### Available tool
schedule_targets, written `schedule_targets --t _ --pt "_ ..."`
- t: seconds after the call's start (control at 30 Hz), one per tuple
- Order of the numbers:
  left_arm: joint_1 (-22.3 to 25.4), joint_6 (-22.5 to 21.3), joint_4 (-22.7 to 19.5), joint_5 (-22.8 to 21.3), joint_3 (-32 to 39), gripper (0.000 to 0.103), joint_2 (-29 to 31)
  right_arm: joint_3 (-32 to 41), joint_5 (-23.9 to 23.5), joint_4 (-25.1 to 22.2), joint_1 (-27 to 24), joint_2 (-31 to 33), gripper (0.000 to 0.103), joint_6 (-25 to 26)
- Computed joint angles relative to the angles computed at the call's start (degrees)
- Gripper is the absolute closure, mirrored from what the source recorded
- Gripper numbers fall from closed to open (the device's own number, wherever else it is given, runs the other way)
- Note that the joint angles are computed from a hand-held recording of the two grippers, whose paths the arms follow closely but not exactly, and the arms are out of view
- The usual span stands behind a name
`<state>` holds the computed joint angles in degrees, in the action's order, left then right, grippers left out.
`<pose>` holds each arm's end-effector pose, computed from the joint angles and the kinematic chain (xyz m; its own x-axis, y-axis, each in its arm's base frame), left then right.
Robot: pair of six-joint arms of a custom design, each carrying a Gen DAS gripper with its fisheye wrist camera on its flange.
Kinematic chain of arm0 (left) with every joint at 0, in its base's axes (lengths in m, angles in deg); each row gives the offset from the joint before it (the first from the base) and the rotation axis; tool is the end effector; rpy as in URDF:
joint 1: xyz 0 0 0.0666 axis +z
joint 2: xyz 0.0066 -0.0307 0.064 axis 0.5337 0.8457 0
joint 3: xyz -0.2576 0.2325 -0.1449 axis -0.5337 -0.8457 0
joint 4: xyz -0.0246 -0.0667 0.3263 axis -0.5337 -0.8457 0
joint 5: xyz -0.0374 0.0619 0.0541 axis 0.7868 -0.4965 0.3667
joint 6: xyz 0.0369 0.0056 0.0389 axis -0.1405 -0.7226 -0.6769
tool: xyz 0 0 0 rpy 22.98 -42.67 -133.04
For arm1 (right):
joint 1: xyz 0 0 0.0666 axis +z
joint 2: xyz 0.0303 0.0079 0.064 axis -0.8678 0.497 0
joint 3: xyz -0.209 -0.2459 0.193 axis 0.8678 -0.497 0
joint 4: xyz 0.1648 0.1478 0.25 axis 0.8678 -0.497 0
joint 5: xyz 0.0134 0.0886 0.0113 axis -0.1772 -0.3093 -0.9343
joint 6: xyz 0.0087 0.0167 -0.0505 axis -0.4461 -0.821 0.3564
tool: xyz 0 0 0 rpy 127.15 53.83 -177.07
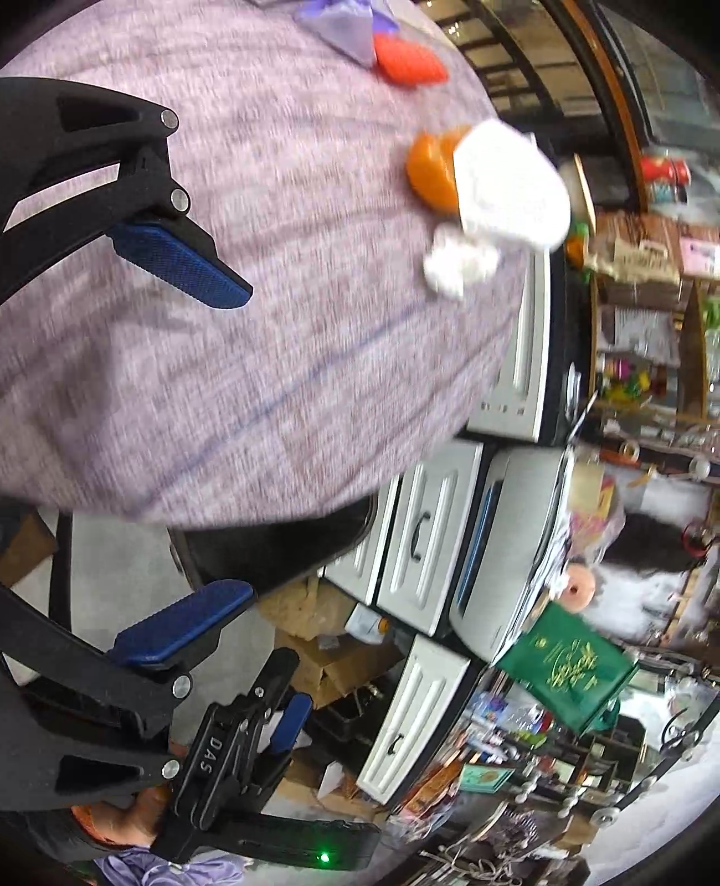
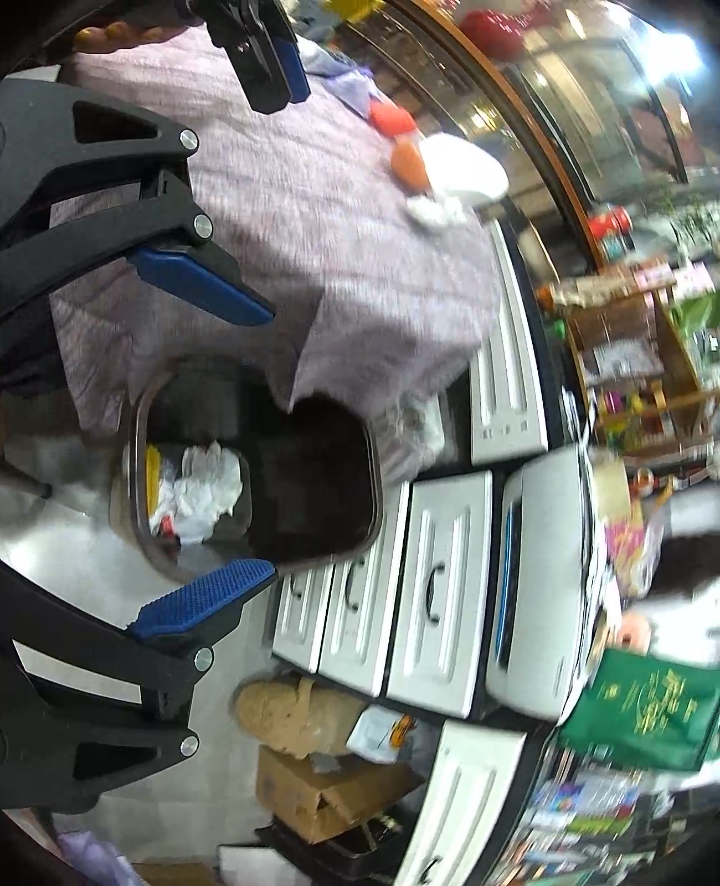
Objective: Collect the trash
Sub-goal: 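Move both open tools back over the table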
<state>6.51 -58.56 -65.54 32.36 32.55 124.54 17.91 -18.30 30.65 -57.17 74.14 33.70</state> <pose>0.4510 -0.2104 0.3898 -0.7173 -0.1064 -0.6886 0.0108 0.9865 -0.1637 0.5182 0.0390 0.3747 -0.7031 -0.1018 -0.7038 -0.3283 0.9244 0.1942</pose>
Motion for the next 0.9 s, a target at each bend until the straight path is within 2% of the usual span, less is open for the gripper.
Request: schedule_targets --t 0.2,0.37,0.57,0.8,0.87,0.9 --pt "3.4 0.2 -1.2 -4.6 -5.1 0.006 -4.8 2.2 -1.8 -2.5 3.8 0.7 0.017 1.9" --pt "8.4 2.0 -2.6 -7.7 -8.9 0.006 -8.9 3.3 -1.5 -3.4 7.0 0.7 0.017 4.4" --pt "14.5 4.6 -4.8 -14.7 -11.1 0.006 -12.2 6.4 -1.6 -4.8 9.9 1.9 0.017 5.8" --pt "23.1 8.8 -7.9 -15.4 -9.6 0.006 -12.1 9.3 -2.1 -6.2 12.6 3.3 0.017 6.7" --pt "25.9 9.7 -9.3 -13.7 -8.7 0.013 -10.8 9.8 -2.0 -6.6 13.4 3.6 0.017 7.1" --pt "27.2 10.4 -10.1 -12.5 -7.7 0.019 -9.6 10.3 -2.0 -6.9 13.8 3.8 0.017 7.3"
